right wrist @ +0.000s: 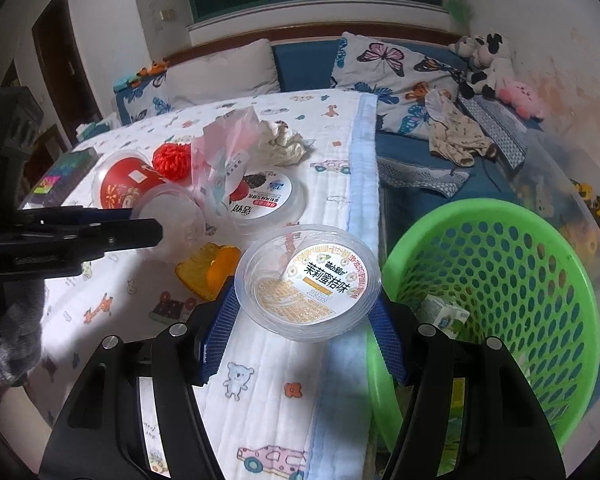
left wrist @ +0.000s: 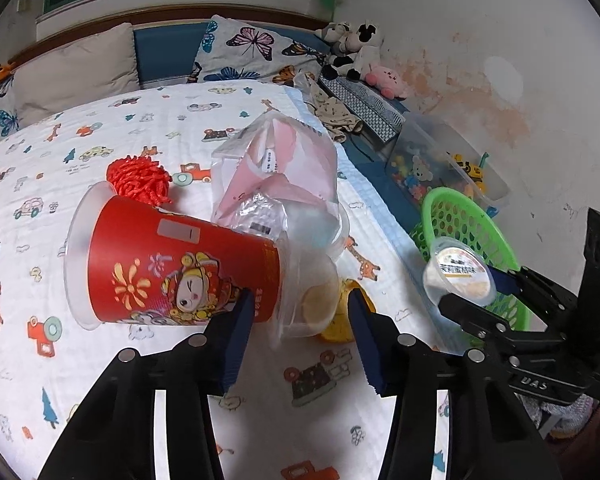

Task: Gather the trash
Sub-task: 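Grasp the round plastic container with the right gripper while the left gripper grasps the clear cup, then drop the container into the basket with the right gripper while the left gripper drops the clear cup in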

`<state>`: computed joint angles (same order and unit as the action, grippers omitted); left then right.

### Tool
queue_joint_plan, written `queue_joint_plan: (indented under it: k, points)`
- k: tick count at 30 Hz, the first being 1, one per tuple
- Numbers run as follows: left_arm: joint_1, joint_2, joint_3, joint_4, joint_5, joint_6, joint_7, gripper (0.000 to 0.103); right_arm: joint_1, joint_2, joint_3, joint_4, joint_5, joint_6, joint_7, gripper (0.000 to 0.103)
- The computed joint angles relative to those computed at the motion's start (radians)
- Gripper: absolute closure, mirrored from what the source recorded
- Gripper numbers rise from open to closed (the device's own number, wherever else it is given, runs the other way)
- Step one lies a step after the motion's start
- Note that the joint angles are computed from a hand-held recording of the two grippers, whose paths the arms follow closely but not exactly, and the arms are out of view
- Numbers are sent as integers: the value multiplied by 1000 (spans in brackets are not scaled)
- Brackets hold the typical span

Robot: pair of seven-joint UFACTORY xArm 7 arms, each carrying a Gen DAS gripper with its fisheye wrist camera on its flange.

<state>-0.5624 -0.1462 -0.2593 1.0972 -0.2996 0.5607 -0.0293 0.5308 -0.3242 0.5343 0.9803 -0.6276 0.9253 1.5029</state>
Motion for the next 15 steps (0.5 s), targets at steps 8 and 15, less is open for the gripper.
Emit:
queue_joint_plan:
  k: [8,15]
  points:
    - [4,28,-28,17,114,-18,-71,65,-2,-41,15,-23,19,14,34,39]
    - [0,32,-32,16,193,-42,-124,70,-9,-72,34,-38,33,21,58,39]
